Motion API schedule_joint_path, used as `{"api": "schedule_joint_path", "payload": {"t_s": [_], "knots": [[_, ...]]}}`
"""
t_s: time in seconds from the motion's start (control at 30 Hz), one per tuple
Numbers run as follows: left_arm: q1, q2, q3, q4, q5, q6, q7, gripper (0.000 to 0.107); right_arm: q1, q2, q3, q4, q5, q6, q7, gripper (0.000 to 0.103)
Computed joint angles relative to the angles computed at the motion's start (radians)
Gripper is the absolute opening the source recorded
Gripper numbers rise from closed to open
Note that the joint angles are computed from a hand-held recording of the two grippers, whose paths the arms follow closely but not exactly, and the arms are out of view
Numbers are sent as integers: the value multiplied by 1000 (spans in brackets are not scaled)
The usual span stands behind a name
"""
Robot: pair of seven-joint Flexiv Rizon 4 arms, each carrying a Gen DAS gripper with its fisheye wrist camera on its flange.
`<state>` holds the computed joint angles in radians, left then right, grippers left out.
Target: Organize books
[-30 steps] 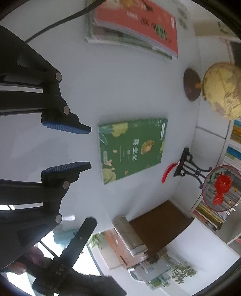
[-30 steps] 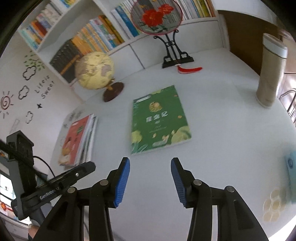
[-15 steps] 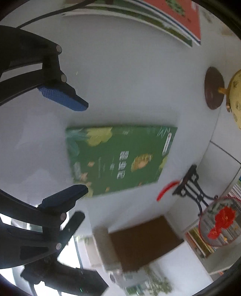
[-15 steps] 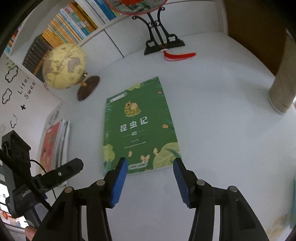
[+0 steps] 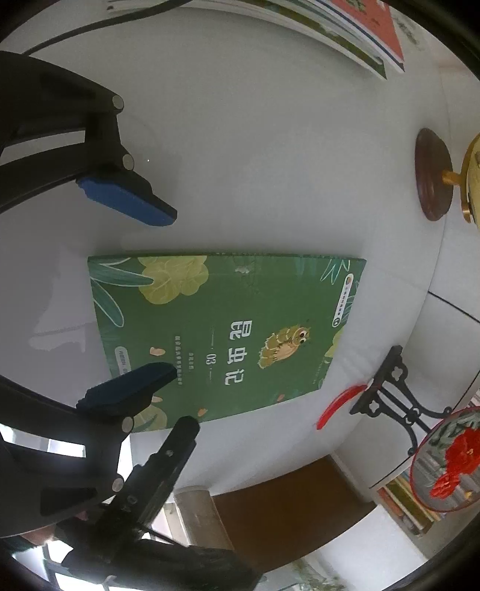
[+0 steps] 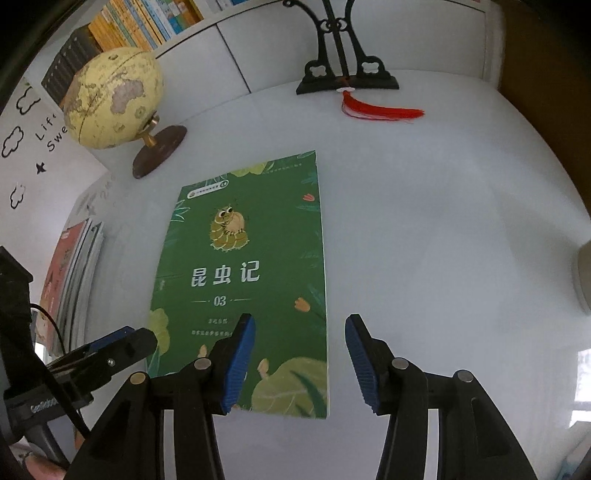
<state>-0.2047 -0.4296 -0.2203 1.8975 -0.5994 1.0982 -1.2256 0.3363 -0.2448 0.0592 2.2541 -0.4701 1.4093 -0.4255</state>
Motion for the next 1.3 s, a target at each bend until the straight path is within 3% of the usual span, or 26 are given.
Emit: {"api": "schedule_joint_path", "payload": {"t_s": [0.2,0.3,0.5,0.6,0.77,0.87,0.97,1.1,1.2,1.3], "knots": [[3,16,-16,38,-38,17,24,73,0,-15,-8,-6,-22,-12,-9,49],[0,16,-21,42,-45,19,40,61,-3,-22,-6,-9,-18,-4,-25,48],[10,18,-40,57,-90,33,81,61,3,-31,-4,-14,-6,-3,-37,48],[7,17,-36,57,-96,28,95,53,3,-38,2,-13,15,15,-44,47],[0,19,-39,66,-119,49,103,52,22,-35,-13,-8,13,17,-34,47],[28,32,-85,91,-233,59,160,52,38,-34,-38,6,-5,47,0,47],[84,62,-169,120,-536,19,334,52,61,-26,-69,15,-47,40,36,47],[95,74,-175,107,-768,-87,443,52,57,-27,-76,26,-75,68,67,47],[63,51,-153,86,-809,-105,447,51,43,-32,-64,32,-51,104,66,47],[16,19,-116,60,-760,-100,409,39,49,-31,-67,40,-33,124,55,47]]}}
